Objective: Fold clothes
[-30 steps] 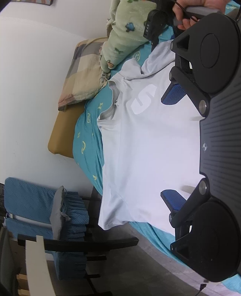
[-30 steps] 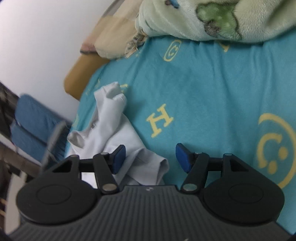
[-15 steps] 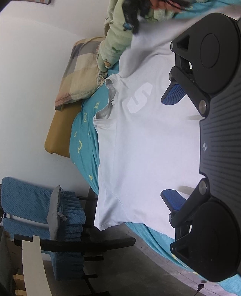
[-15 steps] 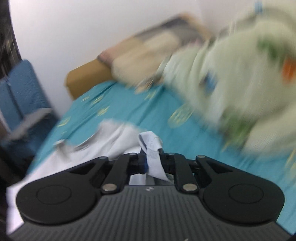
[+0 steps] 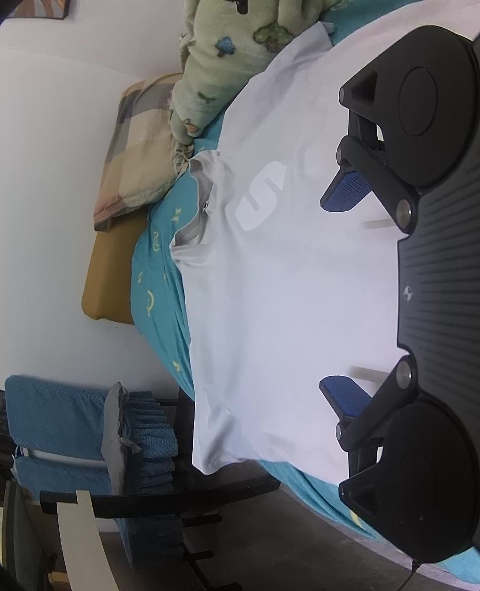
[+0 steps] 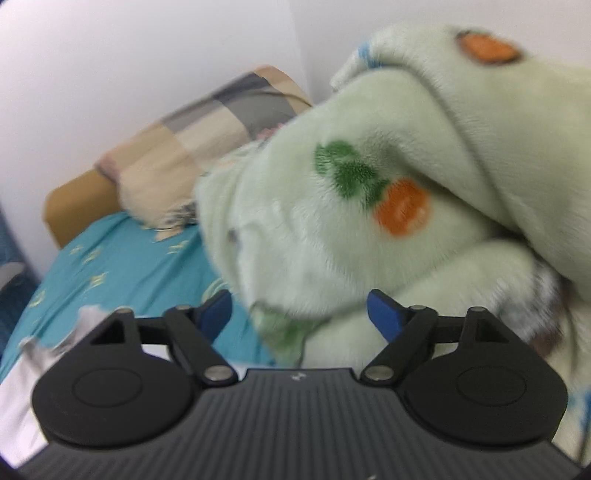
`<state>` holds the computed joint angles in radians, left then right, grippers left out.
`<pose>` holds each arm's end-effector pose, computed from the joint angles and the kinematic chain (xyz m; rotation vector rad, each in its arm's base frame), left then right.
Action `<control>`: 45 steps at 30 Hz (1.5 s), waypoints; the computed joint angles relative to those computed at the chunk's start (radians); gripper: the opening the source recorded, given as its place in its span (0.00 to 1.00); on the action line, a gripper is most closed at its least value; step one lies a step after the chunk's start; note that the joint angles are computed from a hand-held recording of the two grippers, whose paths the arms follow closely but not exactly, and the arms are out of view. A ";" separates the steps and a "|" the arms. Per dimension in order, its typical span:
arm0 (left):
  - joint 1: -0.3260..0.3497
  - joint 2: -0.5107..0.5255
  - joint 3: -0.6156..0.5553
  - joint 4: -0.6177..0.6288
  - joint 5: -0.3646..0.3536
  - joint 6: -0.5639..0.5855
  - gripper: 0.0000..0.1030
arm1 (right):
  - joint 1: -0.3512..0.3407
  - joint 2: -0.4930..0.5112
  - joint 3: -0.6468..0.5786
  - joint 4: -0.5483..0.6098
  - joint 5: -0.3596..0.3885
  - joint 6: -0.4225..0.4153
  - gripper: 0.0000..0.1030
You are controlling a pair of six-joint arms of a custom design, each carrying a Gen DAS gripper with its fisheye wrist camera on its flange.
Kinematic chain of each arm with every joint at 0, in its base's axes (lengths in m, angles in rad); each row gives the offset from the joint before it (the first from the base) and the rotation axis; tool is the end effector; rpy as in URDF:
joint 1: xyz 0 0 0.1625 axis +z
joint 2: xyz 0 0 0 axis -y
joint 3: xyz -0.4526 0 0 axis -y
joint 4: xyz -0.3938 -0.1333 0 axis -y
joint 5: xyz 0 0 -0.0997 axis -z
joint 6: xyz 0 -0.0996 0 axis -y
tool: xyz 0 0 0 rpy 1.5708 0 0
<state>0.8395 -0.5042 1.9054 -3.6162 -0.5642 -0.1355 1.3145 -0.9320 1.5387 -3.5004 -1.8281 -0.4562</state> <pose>-0.2218 -0.5728 0.0103 0.2601 2.2289 -1.1788 -0.0759 -0.7153 0.3743 -0.0009 -2.0802 1.4166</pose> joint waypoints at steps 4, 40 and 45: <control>-0.026 0.000 0.018 -0.028 -0.005 0.027 0.94 | 0.012 -0.162 0.274 -0.054 0.057 0.028 0.80; -0.436 -0.131 0.063 0.749 -0.303 -0.523 0.69 | 0.370 -0.788 0.713 0.212 0.042 0.162 0.80; -0.373 0.022 0.037 0.577 -0.427 -0.396 0.67 | 0.182 -0.706 0.747 0.038 0.232 0.116 0.80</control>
